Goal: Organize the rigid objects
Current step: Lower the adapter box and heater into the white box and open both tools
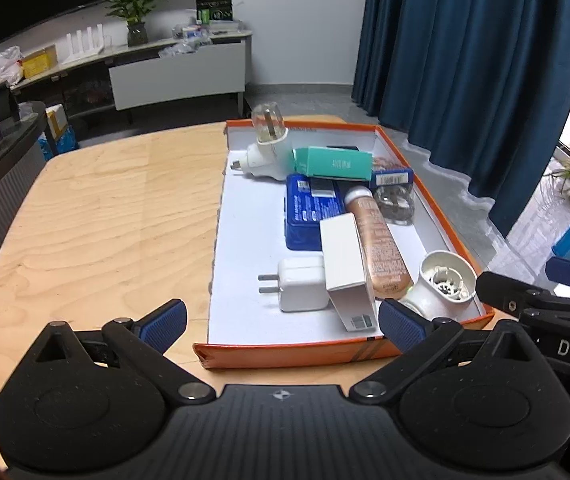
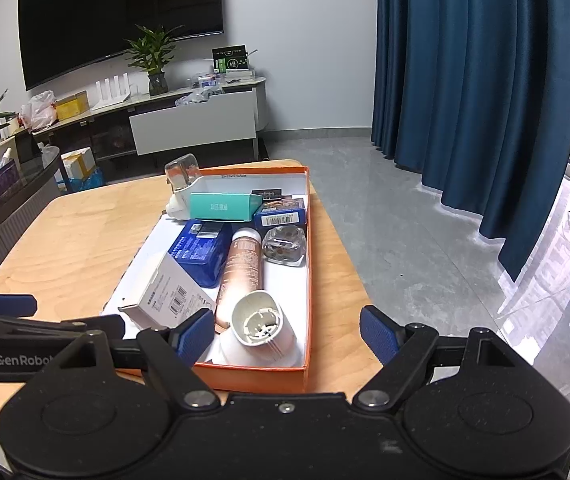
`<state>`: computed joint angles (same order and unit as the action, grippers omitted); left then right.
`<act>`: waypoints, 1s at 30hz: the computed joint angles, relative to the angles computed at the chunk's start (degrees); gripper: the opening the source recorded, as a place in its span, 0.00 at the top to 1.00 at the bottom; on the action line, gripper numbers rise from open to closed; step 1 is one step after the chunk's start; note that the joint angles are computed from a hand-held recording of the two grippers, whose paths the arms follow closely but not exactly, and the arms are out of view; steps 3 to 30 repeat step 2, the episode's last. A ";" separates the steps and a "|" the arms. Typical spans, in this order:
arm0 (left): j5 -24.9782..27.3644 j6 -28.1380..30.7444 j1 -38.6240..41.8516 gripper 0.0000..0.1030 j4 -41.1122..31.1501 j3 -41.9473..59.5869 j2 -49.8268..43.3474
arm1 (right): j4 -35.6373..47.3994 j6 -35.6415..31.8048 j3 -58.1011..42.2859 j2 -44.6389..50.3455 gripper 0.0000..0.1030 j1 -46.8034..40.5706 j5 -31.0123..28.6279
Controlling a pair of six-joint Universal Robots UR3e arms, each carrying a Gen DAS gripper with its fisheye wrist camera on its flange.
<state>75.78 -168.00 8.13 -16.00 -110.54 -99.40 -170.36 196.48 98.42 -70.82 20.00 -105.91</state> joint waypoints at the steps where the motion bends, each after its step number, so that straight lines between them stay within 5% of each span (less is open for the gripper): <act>1: -0.33 0.08 0.12 0.00 -0.01 -0.08 -0.03 | 0.06 0.03 -0.07 0.05 0.08 0.03 -0.11; 30: -0.44 0.12 0.18 0.00 -0.07 -0.18 0.04 | 0.07 0.06 0.13 -0.12 0.08 0.03 -0.14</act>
